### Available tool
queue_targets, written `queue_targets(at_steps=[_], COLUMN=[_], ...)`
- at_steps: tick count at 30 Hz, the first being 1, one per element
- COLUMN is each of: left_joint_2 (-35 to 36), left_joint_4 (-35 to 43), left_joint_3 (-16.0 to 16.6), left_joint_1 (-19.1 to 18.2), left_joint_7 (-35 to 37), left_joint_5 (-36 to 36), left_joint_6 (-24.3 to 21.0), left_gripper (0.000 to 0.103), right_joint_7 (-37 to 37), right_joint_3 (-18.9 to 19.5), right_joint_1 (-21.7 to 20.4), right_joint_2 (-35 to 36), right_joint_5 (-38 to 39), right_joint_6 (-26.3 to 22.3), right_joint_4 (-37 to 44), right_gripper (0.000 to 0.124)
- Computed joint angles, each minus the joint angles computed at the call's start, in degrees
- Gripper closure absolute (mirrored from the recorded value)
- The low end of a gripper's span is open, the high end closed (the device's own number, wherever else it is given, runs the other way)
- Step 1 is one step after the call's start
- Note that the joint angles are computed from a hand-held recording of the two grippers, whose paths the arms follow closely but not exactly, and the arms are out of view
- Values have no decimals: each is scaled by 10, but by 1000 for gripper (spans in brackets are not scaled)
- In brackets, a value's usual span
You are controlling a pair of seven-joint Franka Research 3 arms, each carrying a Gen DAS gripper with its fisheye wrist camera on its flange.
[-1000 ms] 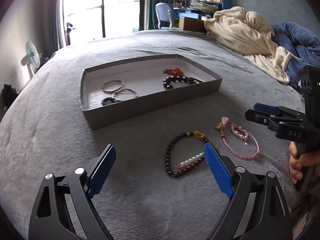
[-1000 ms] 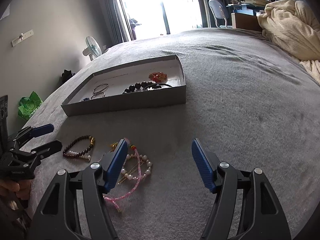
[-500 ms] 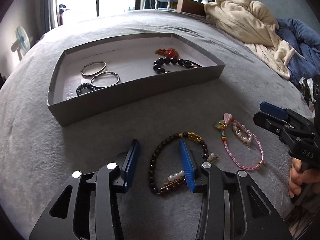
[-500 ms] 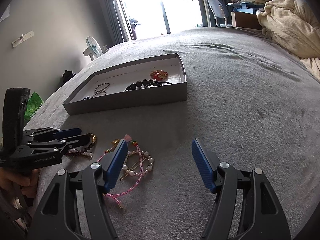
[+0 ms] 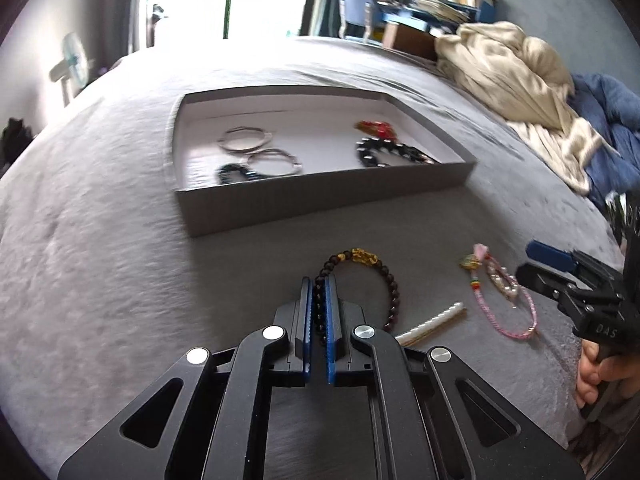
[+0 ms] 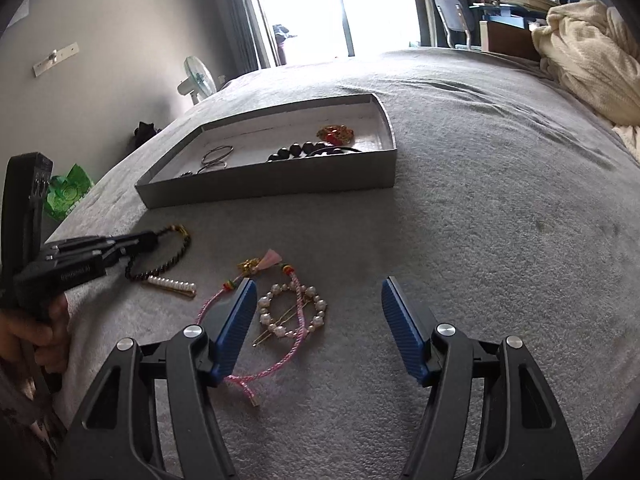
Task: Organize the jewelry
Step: 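Grasp the dark brown bead bracelet with the left tool while the right grasps the pink string bracelet, then carry the brown bead bracelet and pink string bracelet over the tray with both tools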
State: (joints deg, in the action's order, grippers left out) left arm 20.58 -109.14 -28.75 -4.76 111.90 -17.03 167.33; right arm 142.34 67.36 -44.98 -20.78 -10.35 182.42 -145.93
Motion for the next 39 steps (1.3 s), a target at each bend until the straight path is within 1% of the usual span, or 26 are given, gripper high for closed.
queue_targets(at_steps=[3, 7, 11, 16, 20, 21, 22, 24, 26, 28, 30, 34, 39], left_joint_2=[-6, -10, -10, -5, -5, -4, -5, -5, -5, -5, -5, -4, 2], left_joint_4=[-7, -17, -17, -13, -12, -12, -13, -13, -13, -13, -13, -12, -1], left_joint_3=[4, -4, 6, -2, 0, -1, -1, 0, 0, 0, 1, 5, 10], left_joint_1=[9, 24, 13, 22, 21, 22, 22, 21, 21, 21, 20, 17, 11], left_joint_7=[-8, 0, -9, -2, 0, 2, 2, 3, 4, 4, 4, 2, -2], left_joint_5=[-7, -27, -19, -29, -30, -32, -34, -34, -35, -36, -36, -31, -24], left_joint_6=[2, 3, 4, 0, -3, -4, -3, -2, -2, -2, -2, -4, -20], left_gripper=[97, 97, 97, 96, 96, 96, 96, 96, 96, 96, 96, 96, 93], right_joint_7=[-4, -5, 6, 30, 42, 44, 46, 54, 62, 71, 80, 64, 36], right_joint_3=[-6, -18, -31, -51, -74, -82, -90, -101, -115, -120, -112, -105, -103], right_joint_1=[11, 32, 52, 74, 96, 104, 111, 122, 133, 136, 126, 121, 120], right_joint_2=[7, 19, 22, 19, 37, 41, 44, 47, 51, 49, 35, 19, 11], right_joint_5=[-3, -15, -32, -41, -61, -68, -74, -85, -96, -103, -102, -71, -36], right_joint_6=[-4, -14, -23, -25, -39, -39, -37, -35, -25, -18, -2, 17, 21], right_joint_4=[0, 2, 2, -5, -1, -1, -2, -3, -7, -10, -18, -29, -28], right_gripper=[61, 64, 68, 69, 90, 93, 98, 102, 111, 119, 120, 121, 121])
